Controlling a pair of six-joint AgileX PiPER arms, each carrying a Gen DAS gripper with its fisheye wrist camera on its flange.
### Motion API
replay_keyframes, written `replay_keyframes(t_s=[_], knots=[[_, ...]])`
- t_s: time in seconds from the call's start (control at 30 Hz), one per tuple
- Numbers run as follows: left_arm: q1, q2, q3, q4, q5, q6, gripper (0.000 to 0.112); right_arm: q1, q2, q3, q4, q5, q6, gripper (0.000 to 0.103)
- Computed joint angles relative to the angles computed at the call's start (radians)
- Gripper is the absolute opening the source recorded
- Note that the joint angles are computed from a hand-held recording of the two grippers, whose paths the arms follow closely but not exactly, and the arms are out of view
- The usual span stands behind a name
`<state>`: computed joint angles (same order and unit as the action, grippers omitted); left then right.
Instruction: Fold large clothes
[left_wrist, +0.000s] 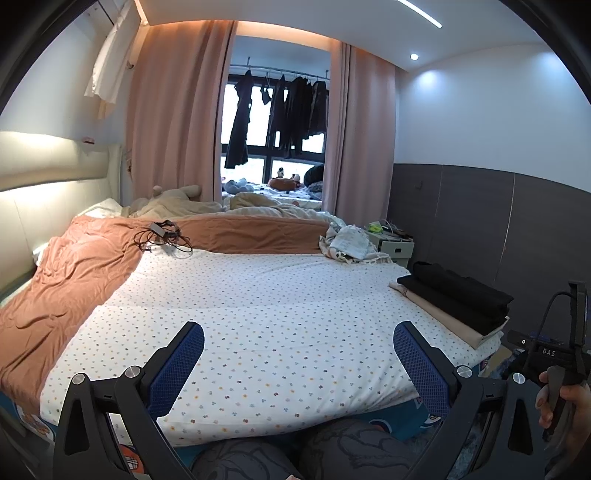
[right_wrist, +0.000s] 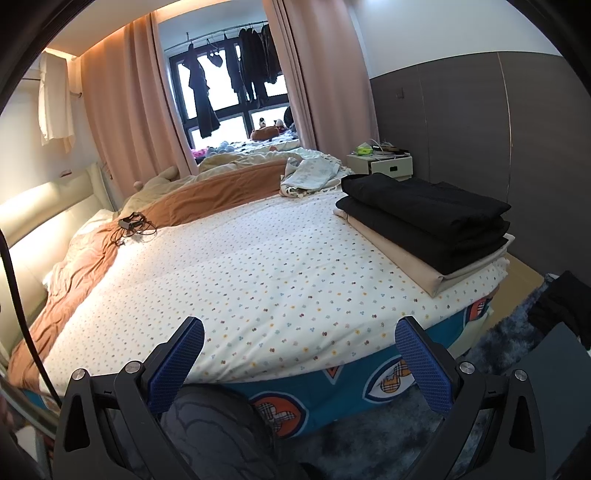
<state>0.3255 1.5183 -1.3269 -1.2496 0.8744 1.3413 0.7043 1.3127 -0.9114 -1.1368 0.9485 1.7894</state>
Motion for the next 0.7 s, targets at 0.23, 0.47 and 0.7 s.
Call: replay_keyframes(t_s=[0.23, 0.47, 0.7], knots=[[-0.003, -0.001, 0.001, 0.003, 0.003, -0.002, 0.102, -0.005, 0.0, 0.002, 0.004, -0.01, 0.002, 0.103], [-0.014, -0.016, 0.017, 0.007, -0.033, -0.003, 0.102, 0.003, 0.005, -0.002, -0.004, 0.0, 0.004, 0.103], [-0.012, -0.029, 0.037, -0.008, -0.054, 0.024, 0.102, 0.016, 0.01, -0.002, -0.004, 0.004, 0.009, 0.103]])
